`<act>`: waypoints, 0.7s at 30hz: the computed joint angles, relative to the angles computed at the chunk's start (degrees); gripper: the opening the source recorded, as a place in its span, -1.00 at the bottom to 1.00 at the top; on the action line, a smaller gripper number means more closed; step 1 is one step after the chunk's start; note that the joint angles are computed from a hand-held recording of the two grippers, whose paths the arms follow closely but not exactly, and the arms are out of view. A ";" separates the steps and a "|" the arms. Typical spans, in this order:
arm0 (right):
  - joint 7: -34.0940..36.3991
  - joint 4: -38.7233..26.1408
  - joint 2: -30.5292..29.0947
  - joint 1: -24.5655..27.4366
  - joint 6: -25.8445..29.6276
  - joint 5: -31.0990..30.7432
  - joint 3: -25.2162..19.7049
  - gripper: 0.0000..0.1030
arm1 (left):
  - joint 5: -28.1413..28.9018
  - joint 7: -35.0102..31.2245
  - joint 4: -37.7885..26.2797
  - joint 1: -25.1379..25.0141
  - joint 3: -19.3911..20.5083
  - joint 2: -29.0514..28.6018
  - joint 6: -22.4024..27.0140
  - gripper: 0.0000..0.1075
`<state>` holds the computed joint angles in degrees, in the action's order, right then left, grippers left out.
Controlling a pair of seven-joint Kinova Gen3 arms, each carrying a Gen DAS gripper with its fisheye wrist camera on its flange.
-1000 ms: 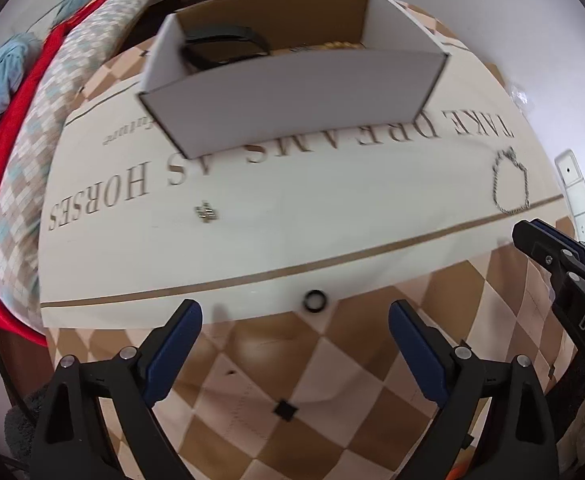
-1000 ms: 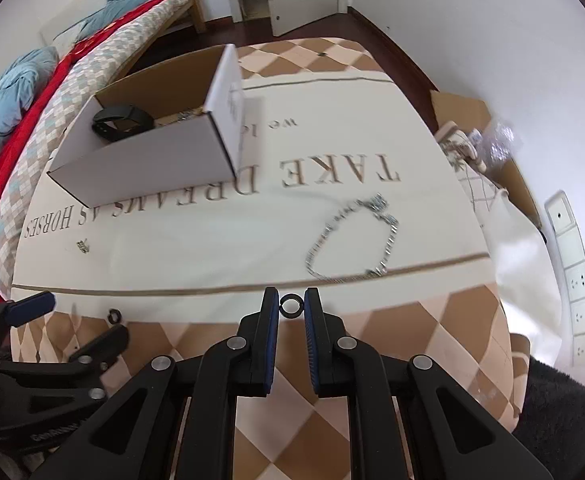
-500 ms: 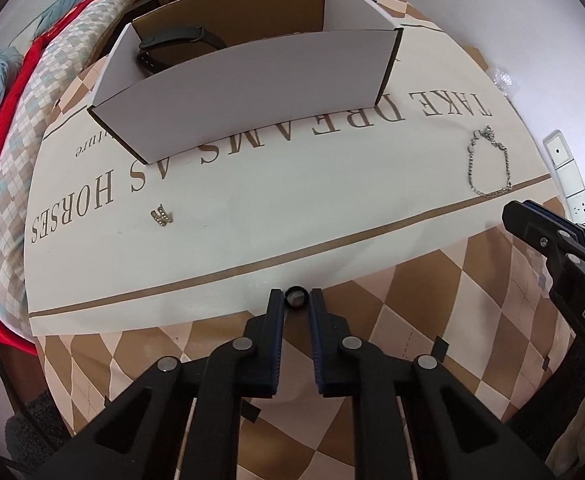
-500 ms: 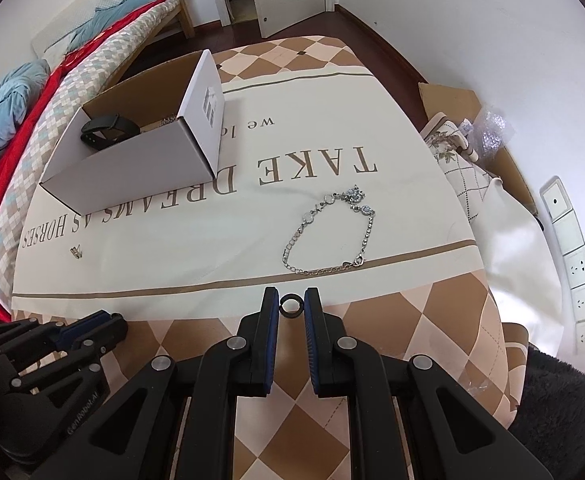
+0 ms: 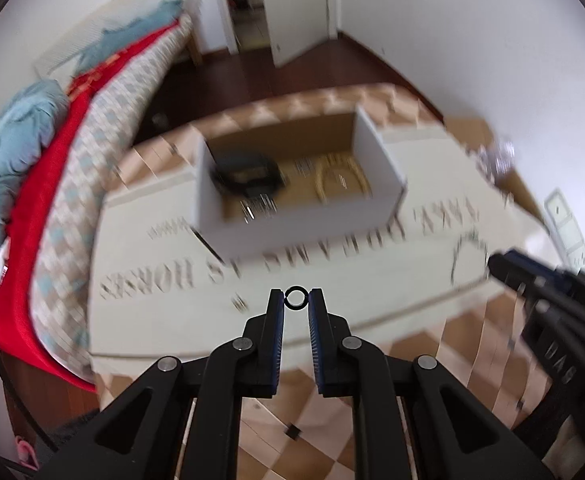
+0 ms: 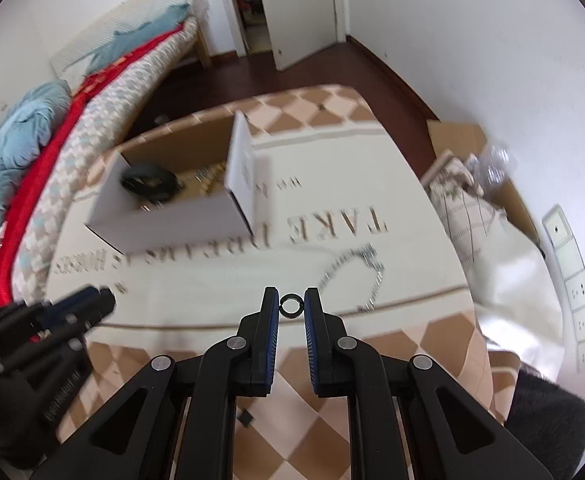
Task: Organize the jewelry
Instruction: 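Carry the black ring over the cardboard box with the right tool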
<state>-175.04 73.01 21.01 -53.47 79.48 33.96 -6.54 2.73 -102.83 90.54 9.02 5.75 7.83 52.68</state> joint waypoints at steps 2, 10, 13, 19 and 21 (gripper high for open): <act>0.75 -1.63 0.33 -0.30 0.28 1.08 0.18 -0.74 | 1.18 -0.31 -1.86 -0.93 -0.40 -0.20 -0.20 -0.82; 5.72 -8.60 2.92 -0.42 -0.42 4.12 2.27 -0.74 | 1.16 2.39 -7.50 -2.16 -1.19 1.20 -0.39 -0.82; 7.33 -10.20 3.84 0.14 -1.62 4.22 3.20 -0.74 | 0.78 3.23 -9.04 -2.33 -1.29 2.31 -0.65 -0.82; 10.56 -11.77 5.22 2.66 -5.71 2.35 4.56 -0.74 | 0.35 4.67 -12.69 -2.47 -1.29 6.16 0.57 -0.82; 12.06 -11.02 4.94 5.69 -9.70 -0.98 4.09 -0.74 | 2.14 4.26 -15.34 -3.47 -1.02 8.99 3.63 -0.82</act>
<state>-162.98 61.99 25.95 -47.78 69.78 32.98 -2.46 4.87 -98.57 75.20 5.55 4.74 16.82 56.31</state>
